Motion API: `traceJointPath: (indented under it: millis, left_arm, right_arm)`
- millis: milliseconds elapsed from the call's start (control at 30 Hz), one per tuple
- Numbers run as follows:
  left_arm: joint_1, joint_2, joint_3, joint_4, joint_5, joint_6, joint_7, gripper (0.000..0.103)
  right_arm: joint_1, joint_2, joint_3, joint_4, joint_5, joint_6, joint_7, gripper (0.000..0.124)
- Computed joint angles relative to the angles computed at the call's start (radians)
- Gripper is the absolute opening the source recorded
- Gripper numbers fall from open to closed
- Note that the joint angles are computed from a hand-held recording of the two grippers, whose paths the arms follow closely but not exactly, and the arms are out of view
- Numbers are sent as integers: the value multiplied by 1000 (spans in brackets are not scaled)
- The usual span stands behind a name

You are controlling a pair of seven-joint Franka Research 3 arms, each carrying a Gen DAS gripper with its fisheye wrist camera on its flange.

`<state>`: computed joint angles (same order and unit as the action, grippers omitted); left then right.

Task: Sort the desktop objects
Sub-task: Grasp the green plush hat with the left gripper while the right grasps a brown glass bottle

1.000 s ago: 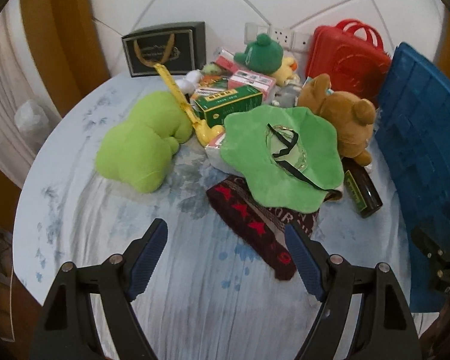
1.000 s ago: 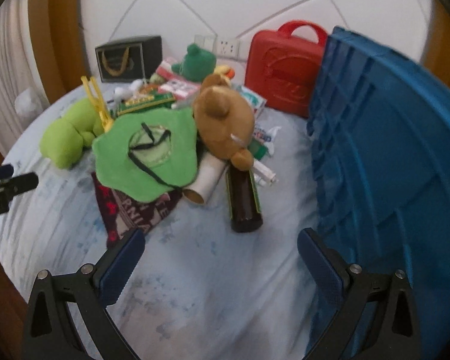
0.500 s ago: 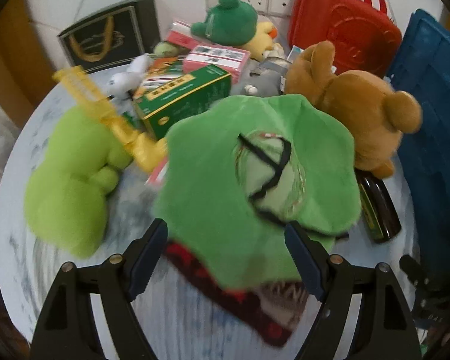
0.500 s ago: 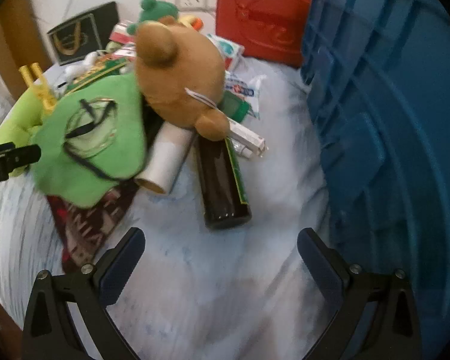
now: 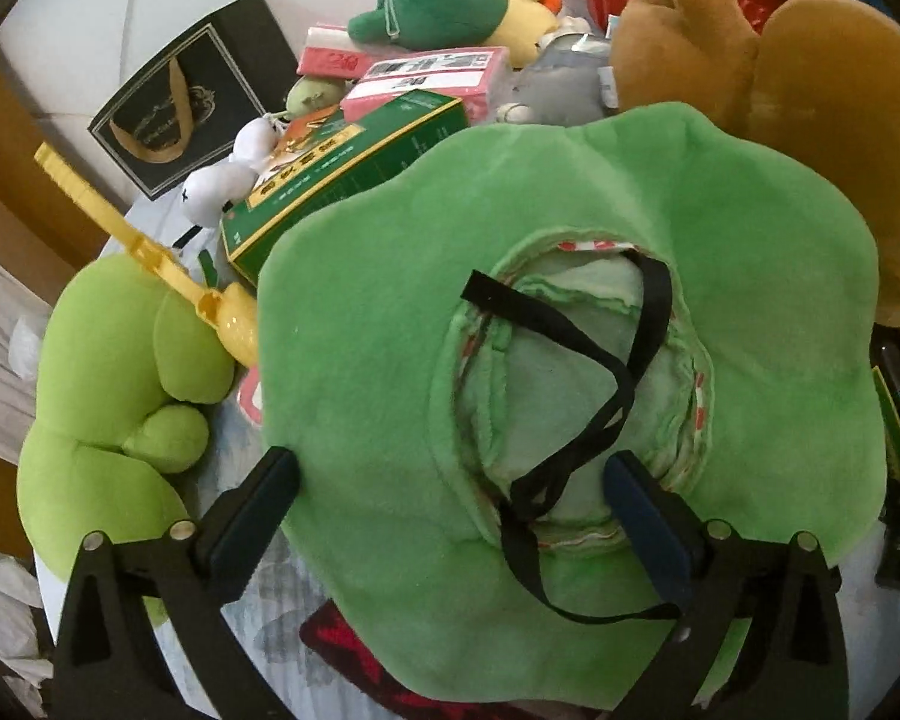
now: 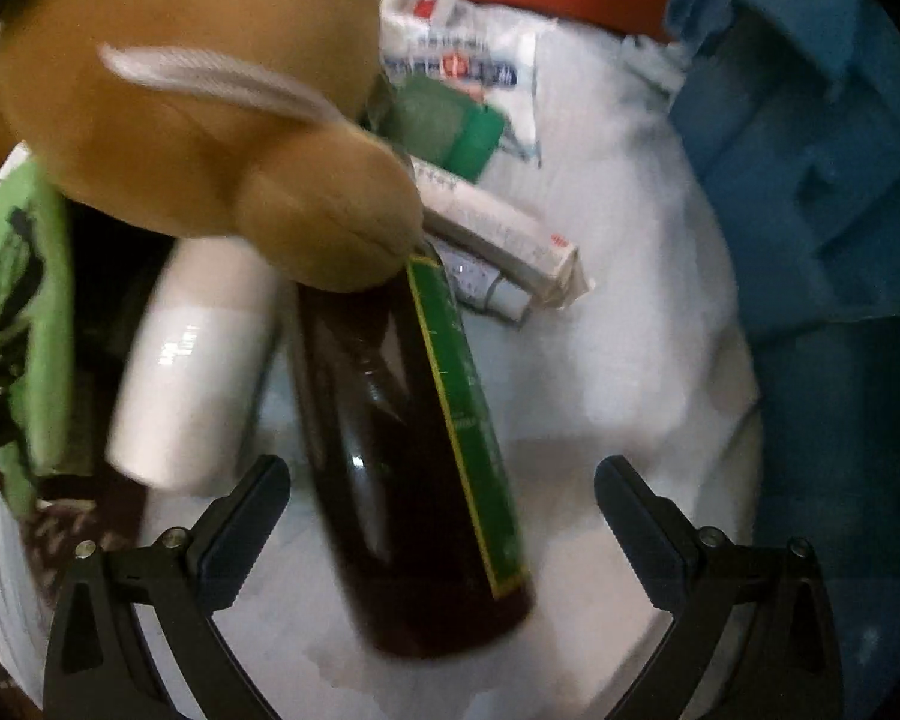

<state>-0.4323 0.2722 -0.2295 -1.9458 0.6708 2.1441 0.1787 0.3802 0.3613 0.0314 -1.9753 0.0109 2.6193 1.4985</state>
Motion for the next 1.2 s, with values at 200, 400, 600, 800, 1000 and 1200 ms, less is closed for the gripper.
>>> traceJointPath:
  millis: [200,400,600,800,1000,1200]
  left_arm:
    - [80,-75,6,-167,-139,276,-75,103]
    - [99,-94,17,-230,-131,398,-103,103]
    - [106,-95,13,-221,-146,389,-71,103]
    - [102,-114,14,-234,-112,431,-84,64]
    - [81,-178,-6,-246,-68,366,-76,20]
    - [29,-269,-72,-256,22,214,-212,17]
  right_arm:
    - [11,14,-12,-5,-5,72,25,103]
    - [25,-4,-26,-68,-14,187,69,103]
    - [2,-6,-3,-29,10,77,18,103]
    - [0,-33,10,-56,18,112,-24,62]
    - [-5,-73,19,-99,41,102,-31,58]
    - [-29,-204,54,-239,121,146,-104,54]
